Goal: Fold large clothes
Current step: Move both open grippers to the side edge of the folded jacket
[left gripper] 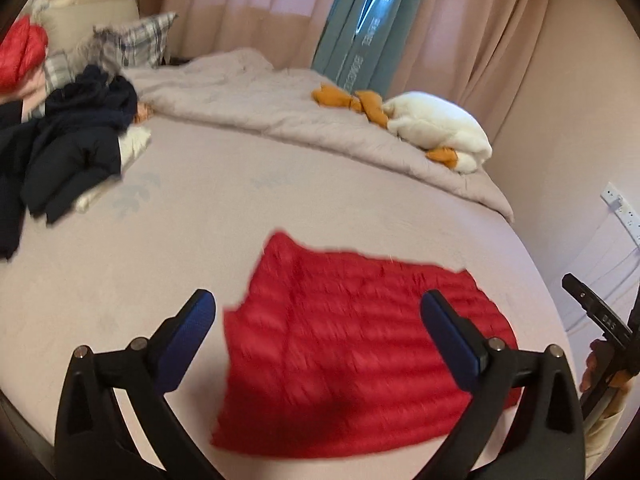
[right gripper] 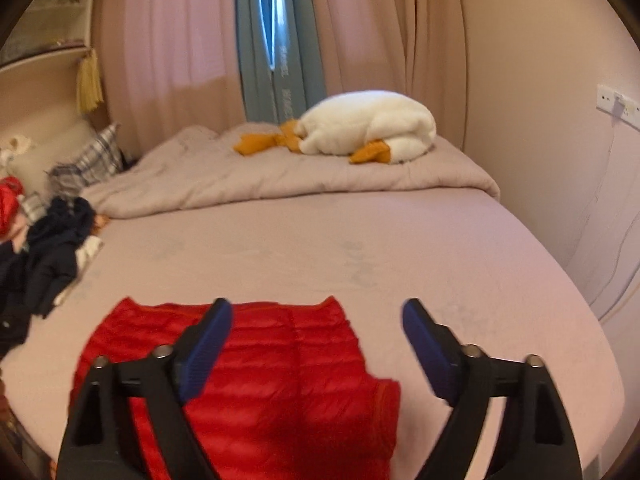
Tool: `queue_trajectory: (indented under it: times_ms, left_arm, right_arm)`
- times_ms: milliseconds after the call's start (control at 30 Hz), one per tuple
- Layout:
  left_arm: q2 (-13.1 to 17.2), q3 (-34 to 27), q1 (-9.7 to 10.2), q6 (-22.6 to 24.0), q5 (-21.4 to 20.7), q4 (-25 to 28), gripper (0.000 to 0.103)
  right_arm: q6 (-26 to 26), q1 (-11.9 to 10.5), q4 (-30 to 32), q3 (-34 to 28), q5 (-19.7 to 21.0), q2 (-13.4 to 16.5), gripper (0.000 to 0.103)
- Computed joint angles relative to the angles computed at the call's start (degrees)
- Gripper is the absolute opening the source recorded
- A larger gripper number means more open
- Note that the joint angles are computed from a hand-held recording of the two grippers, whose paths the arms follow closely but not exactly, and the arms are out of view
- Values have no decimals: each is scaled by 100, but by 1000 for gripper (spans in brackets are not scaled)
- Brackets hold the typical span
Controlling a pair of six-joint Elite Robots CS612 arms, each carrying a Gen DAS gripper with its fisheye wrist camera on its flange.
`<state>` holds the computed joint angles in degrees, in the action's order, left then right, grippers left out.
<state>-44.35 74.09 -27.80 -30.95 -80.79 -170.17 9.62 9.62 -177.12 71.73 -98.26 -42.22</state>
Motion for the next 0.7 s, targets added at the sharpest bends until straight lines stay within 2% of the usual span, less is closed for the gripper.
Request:
queue_trajectory:
  times_ms: [67, 200, 367, 533, 700]
  left_arm:
    - [-32, 122, -20, -86, -129, 44, 103]
    - [-69, 287, -99, -146, 37, 163, 103]
    - [-31, 369, -65, -354, -96, 447, 103]
    - [16, 388, 18, -612, -196, 826, 103]
    - [89, 410, 191, -844, -659, 788, 102]
  right_arm:
    - [-20, 15, -242, 230, 66, -79, 97]
    - [51, 1, -353, 451, 210, -139, 101]
    - [195, -16, -17, 553, 310, -141, 101]
    - [606, -71, 352, 696, 459, -172, 101]
    - [812, -129, 664, 730, 484, -173, 101]
